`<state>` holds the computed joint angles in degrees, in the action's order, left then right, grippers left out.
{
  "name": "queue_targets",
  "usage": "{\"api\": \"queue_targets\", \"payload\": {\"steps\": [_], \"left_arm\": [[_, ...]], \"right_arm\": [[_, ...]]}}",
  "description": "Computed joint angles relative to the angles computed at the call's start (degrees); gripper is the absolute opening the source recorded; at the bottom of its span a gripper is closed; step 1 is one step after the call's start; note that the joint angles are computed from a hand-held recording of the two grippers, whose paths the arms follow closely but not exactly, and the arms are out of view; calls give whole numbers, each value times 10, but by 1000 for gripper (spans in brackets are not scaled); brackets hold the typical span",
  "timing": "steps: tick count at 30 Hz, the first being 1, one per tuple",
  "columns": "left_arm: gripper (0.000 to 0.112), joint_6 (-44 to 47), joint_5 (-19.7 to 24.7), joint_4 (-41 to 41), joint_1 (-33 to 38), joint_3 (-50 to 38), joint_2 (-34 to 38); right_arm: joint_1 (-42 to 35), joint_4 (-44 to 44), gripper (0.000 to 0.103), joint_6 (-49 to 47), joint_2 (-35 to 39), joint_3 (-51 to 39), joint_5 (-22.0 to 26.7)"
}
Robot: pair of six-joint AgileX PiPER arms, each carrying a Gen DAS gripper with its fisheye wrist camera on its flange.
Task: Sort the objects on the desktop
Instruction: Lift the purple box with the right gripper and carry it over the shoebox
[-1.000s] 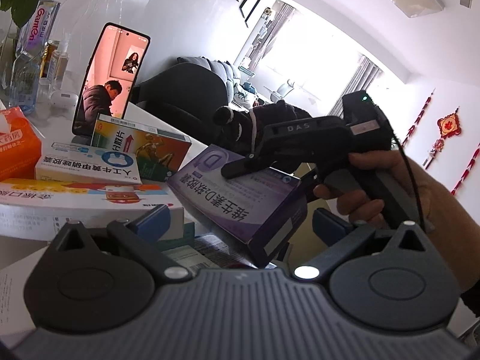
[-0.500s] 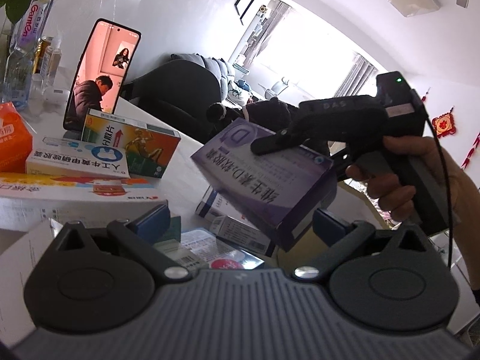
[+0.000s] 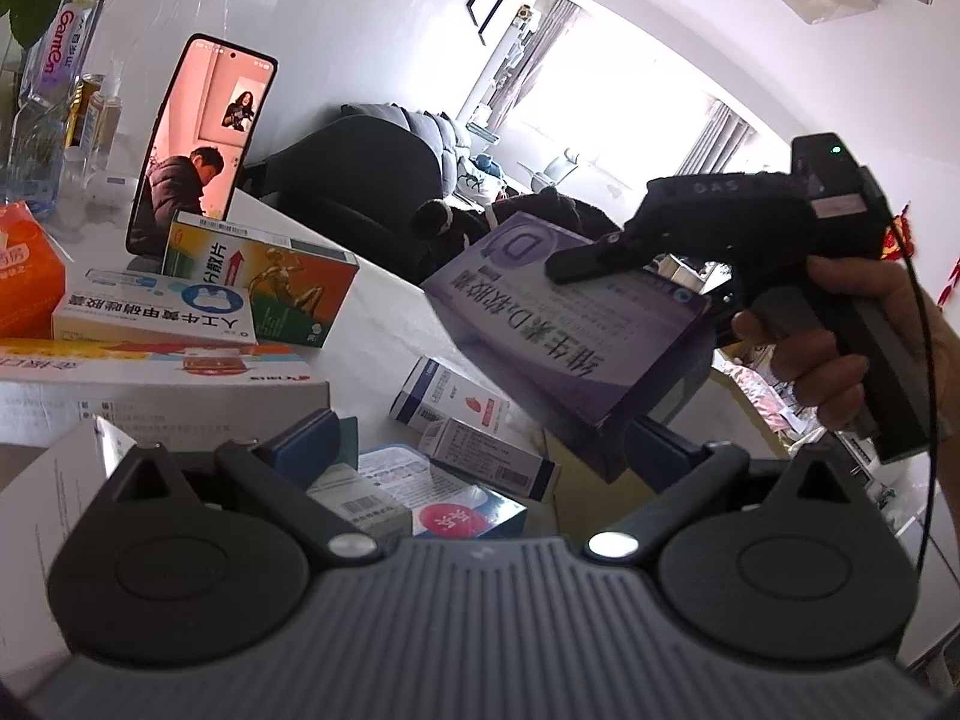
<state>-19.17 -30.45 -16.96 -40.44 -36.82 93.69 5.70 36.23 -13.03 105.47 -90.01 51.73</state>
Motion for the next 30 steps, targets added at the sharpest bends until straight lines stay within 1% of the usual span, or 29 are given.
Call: {"api": "queue_targets", "payload": {"steps": [7, 15, 23, 30], "left_arm": [[102, -3, 4, 3, -2, -6, 3], [102, -12, 11, 16, -3, -16, 11], [103, -40, 14, 50, -4, -36, 27], [103, -42, 18, 67, -18, -53, 40]], "right_arm": [[-18, 6, 69, -1, -25, 14, -6], [-73, 32, 69, -16, -57, 23, -5], [-130, 29, 69, -18, -90, 46, -7], [-168, 3, 69, -13, -110, 81, -26]]}}
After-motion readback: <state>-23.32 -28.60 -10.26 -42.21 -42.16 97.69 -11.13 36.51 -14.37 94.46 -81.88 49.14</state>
